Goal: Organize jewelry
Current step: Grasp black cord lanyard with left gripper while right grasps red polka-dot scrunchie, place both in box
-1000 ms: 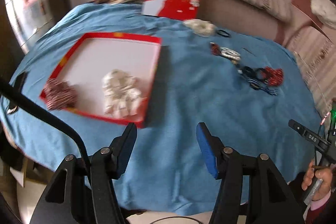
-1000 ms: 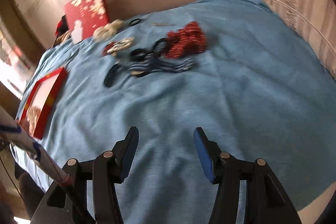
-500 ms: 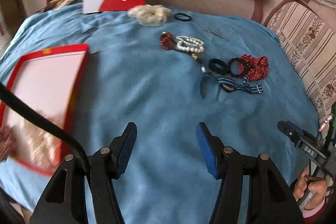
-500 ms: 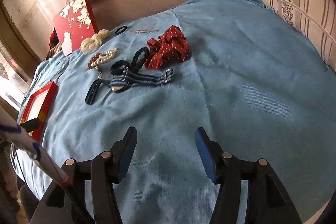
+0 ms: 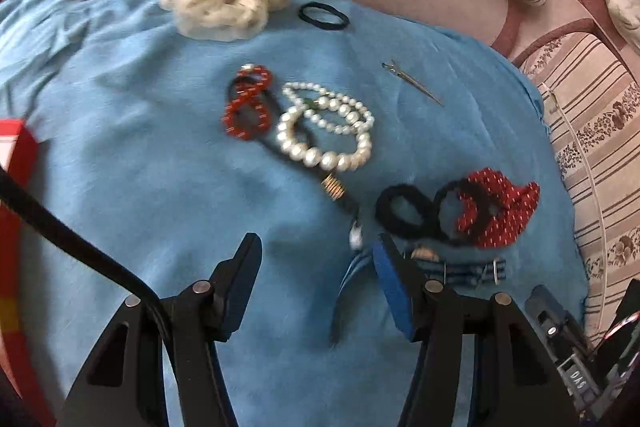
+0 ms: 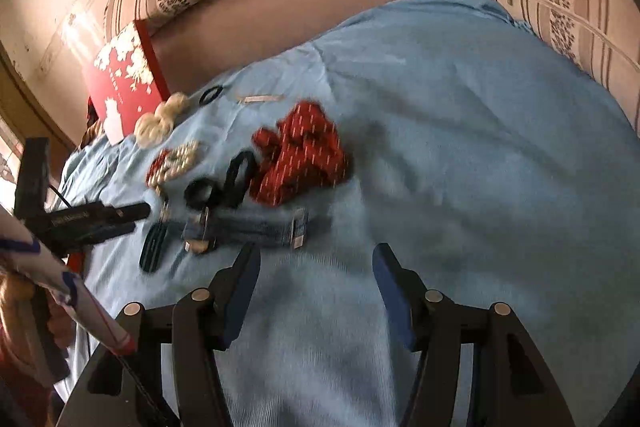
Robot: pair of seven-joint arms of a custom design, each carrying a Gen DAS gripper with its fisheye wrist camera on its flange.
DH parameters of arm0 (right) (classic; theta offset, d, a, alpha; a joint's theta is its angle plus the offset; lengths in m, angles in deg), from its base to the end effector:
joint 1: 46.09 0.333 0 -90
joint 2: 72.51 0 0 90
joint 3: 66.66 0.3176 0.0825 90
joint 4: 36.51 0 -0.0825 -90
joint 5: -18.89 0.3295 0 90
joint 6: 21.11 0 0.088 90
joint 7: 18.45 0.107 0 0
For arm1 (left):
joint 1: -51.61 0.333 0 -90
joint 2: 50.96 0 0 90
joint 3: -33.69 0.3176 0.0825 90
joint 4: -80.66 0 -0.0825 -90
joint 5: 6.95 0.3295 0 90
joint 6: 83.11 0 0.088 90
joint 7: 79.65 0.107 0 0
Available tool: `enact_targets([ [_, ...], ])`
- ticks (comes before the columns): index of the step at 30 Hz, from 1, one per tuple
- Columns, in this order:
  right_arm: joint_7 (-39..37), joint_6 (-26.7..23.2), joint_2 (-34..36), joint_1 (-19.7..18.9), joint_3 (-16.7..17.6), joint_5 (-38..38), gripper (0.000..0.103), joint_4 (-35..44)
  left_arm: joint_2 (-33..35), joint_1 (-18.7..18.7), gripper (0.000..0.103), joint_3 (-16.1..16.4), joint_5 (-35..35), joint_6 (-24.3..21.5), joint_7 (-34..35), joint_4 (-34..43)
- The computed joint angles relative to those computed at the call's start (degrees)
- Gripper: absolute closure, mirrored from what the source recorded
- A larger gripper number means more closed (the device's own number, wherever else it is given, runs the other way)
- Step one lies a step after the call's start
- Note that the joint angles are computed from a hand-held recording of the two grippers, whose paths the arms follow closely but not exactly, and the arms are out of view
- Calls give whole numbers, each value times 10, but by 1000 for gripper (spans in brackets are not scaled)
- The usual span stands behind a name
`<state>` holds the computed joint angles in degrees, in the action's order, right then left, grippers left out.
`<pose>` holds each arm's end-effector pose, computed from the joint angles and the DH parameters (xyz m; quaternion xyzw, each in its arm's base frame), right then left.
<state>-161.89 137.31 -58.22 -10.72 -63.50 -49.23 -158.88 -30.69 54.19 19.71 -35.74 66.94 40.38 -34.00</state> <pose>0.4038 0.3704 0.3531 -0.4847 0.8077 -0.1369 0.3064 0.5820 -0.0958 0.3504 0.5813 -0.7808 0.2285 0.0101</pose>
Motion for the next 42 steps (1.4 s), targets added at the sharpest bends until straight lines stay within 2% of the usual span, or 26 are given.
enact_targets([
  [4,-18,9,12,-15,-14,-16,36,23,27,-10,52,-2,9,-1,-17,29],
  [10,-111,13,58,-29,-25,37,34,76,35,-27,54,-1,52,46,-36,22],
  [13,-141,23,80,-25,-36,73,35,91,28,-50,76,18,113,105,-66,-8],
  [14,-149,26,86,-23,-40,86,43,93,26,-38,78,5,104,114,-49,-14],
  [15,-156,33,89,-21,-44,96,65,93,24,-28,88,-3,102,117,-43,-18],
  [16,-173,46,93,-25,-44,114,77,91,21,-20,96,-10,98,112,-38,-19],
  [17,-184,54,95,-25,-45,128,87,91,16,-2,96,-25,82,99,-24,-17],
  [19,-175,46,85,0,-65,124,91,86,1,26,97,-45,42,76,7,-21],
  [21,-180,15,68,20,-71,119,92,84,-20,42,97,-55,-4,65,48,-32],
  [25,-188,-70,23,35,-50,99,92,84,-97,82,97,-64,-127,17,161,-66],
  [29,-194,-128,-12,32,-15,82,92,93,-174,96,97,-31,-210,-46,236,-89],
  [35,-232,-181,-20,41,32,78,92,142,-243,93,97,48,-233,-118,272,-95],
  [42,-305,-158,49,72,38,111,92,259,-260,88,97,134,-191,-95,287,-89],
])
